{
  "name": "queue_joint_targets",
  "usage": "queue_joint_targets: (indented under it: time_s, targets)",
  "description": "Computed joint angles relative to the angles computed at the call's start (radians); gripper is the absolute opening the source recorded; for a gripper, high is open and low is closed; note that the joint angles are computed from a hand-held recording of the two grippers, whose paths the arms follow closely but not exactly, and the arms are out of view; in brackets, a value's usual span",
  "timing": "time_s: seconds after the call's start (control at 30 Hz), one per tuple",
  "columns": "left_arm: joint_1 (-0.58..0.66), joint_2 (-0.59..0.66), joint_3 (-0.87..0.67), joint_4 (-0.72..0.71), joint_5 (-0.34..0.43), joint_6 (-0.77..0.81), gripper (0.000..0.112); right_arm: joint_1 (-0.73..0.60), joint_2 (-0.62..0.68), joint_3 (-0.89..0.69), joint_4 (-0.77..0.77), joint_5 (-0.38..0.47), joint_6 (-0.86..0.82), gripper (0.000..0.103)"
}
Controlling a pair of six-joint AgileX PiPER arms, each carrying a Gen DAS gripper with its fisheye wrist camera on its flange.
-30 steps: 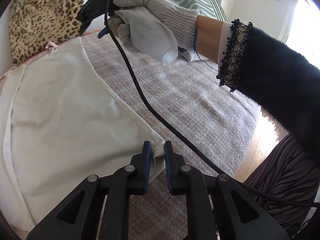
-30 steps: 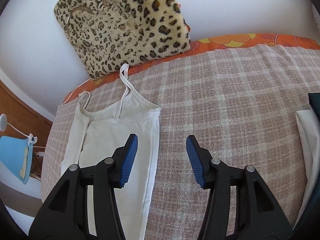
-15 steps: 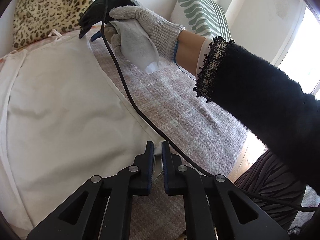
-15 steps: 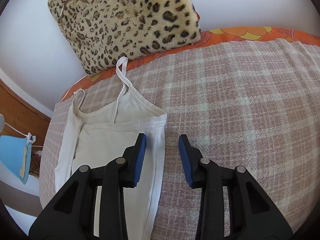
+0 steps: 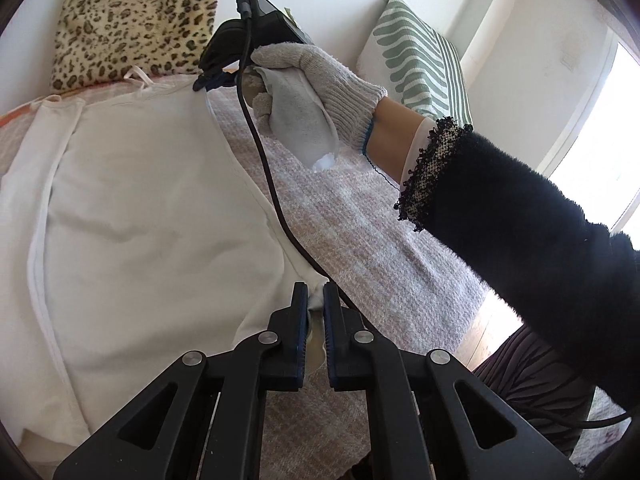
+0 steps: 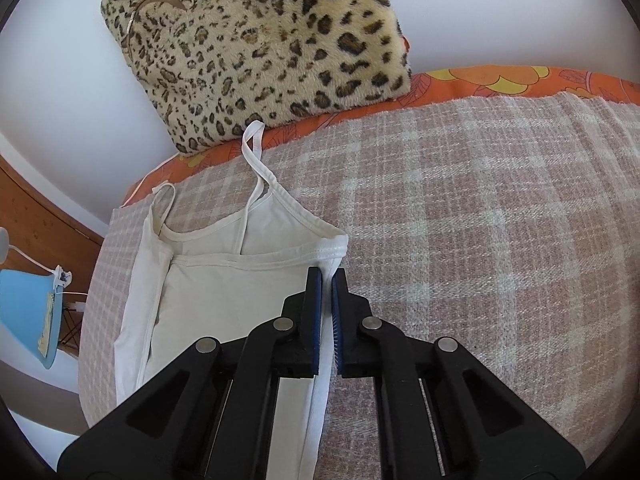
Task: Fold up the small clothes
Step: 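Close both grippers on the other side edge of the camisole, then fold that side edge over toward the center and open both grippers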
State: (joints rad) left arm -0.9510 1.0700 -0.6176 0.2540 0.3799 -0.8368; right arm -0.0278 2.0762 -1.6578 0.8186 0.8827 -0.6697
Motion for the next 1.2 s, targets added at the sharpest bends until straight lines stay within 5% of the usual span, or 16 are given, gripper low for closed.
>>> queue_joint_targets:
  time_s: [0.5, 0.87, 1.2]
  targets:
    - [0.023, -0.236, 0.104, 0.083, 0.097, -0.125, 0.006, 0.133, -0.049, -0.111, -0.247, -0.010, 0.261, 0.004]
    - [-0.100, -0.418, 0.157, 0.306, 0.282, -0.417, 0.006, 0.299, -0.018, -0.248, -0.458, 0.022, 0.467, 0.004]
    - [0.025, -0.525, 0.200, 0.165, 0.327, -0.267, 0.006, 0.441, 0.088, -0.413, -0.628, 0.077, 0.623, 0.004]
